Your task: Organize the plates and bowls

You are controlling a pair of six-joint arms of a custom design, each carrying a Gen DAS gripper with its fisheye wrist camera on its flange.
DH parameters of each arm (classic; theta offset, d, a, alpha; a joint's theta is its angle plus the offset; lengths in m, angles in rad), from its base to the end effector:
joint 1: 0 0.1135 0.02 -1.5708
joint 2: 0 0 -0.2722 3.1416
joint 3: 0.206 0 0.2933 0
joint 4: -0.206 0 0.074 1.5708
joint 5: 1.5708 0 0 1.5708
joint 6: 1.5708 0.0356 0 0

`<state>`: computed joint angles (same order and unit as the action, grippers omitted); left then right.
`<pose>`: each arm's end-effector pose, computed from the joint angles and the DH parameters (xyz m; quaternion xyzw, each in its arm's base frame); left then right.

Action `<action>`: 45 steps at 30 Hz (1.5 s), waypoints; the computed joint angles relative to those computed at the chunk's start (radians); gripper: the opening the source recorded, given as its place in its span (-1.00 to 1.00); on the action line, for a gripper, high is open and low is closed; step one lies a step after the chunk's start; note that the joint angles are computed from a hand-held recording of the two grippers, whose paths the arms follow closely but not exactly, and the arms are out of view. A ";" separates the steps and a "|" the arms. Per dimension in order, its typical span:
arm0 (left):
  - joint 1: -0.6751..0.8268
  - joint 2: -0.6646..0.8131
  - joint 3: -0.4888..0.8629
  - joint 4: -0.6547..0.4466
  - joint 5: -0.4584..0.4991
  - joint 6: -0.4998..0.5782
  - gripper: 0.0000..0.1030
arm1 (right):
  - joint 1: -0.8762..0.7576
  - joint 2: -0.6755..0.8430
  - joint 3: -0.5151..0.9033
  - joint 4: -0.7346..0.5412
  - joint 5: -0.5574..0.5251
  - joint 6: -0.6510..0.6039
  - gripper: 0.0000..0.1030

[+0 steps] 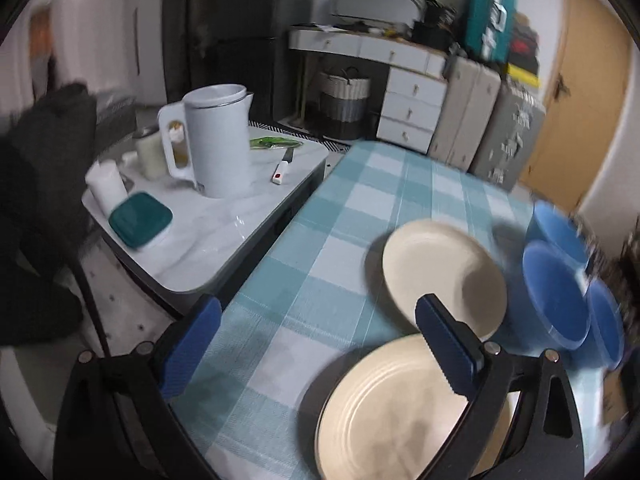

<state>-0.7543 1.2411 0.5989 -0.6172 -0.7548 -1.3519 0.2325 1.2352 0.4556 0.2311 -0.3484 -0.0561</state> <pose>0.1831 -0.1386 0.1520 -0.3250 0.8609 0.0549 0.3877 0.2584 0.0737 0.1553 -0.2074 0.8379 0.1930 0.4666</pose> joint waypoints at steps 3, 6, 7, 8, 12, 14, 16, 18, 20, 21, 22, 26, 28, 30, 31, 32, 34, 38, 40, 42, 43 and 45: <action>0.036 -0.118 -0.094 0.162 -0.011 0.100 0.92 | 0.010 0.013 0.009 -0.010 -0.026 -0.006 0.98; 0.088 -0.125 -0.138 0.346 0.029 0.270 0.92 | 0.032 0.026 0.020 -0.027 -0.018 -0.017 0.98; 0.104 -0.091 -0.122 0.362 0.034 0.328 0.92 | 0.037 0.037 0.032 -0.046 -0.022 -0.021 0.98; 0.118 -0.009 -0.076 0.356 0.028 0.390 0.92 | 0.039 0.052 0.050 -0.068 -0.032 -0.023 0.98; 0.257 0.134 0.008 0.387 0.194 0.515 0.92 | 0.060 0.053 0.032 0.005 0.034 -0.002 0.98; 0.355 0.210 0.062 0.384 0.362 0.550 0.91 | 0.076 0.048 0.021 0.043 0.077 -0.006 0.98; 0.423 0.311 0.128 0.383 0.491 0.600 0.91 | 0.088 0.047 0.014 0.078 0.078 -0.014 0.98; 0.463 0.434 0.217 0.360 0.555 0.659 0.90 | 0.104 0.051 -0.002 0.130 0.085 -0.028 0.98; 0.483 0.520 0.275 0.358 0.586 0.693 0.90 | 0.132 0.061 -0.006 0.159 0.114 -0.057 0.98; 0.495 0.549 0.288 0.376 0.612 0.700 0.86 | 0.152 0.063 -0.011 0.179 0.149 -0.067 0.98; 0.505 0.566 0.292 0.396 0.633 0.701 0.86 | 0.168 0.061 -0.020 0.202 0.183 -0.067 0.98; 0.513 0.621 0.337 0.406 0.644 0.707 0.73 | 0.201 0.069 -0.021 0.220 0.186 -0.067 0.98; 0.508 0.634 0.359 0.389 0.629 0.723 0.66 | 0.218 0.076 -0.020 0.218 0.196 -0.089 0.98; 0.515 0.638 0.361 0.398 0.645 0.732 0.50 | 0.237 0.081 -0.017 0.213 0.207 -0.110 0.98; 0.519 0.645 0.368 0.392 0.656 0.733 0.24 | 0.238 0.086 -0.011 0.203 0.203 -0.114 0.98; 0.521 0.661 0.385 0.376 0.668 0.735 0.13 | 0.238 0.089 -0.003 0.184 0.193 -0.115 0.98; 0.521 0.684 0.407 0.366 0.692 0.756 -0.01 | 0.237 0.094 0.008 0.155 0.179 -0.106 0.98; 0.519 0.717 0.429 0.364 0.724 0.777 -0.33 | 0.229 0.092 0.008 0.149 0.156 -0.090 0.98; 0.525 0.734 0.437 0.365 0.746 0.782 -0.38 | 0.230 0.092 0.011 0.143 0.160 -0.083 0.98; 0.523 0.738 0.432 0.373 0.737 0.791 -0.44 | 0.231 0.096 0.019 0.128 0.152 -0.079 0.98; 0.519 0.739 0.432 0.372 0.724 0.800 -0.53 | 0.231 0.099 0.020 0.127 0.150 -0.079 0.98; 0.523 0.731 0.417 0.390 0.729 0.817 -0.68 | 0.236 0.096 0.018 0.123 0.150 -0.082 0.98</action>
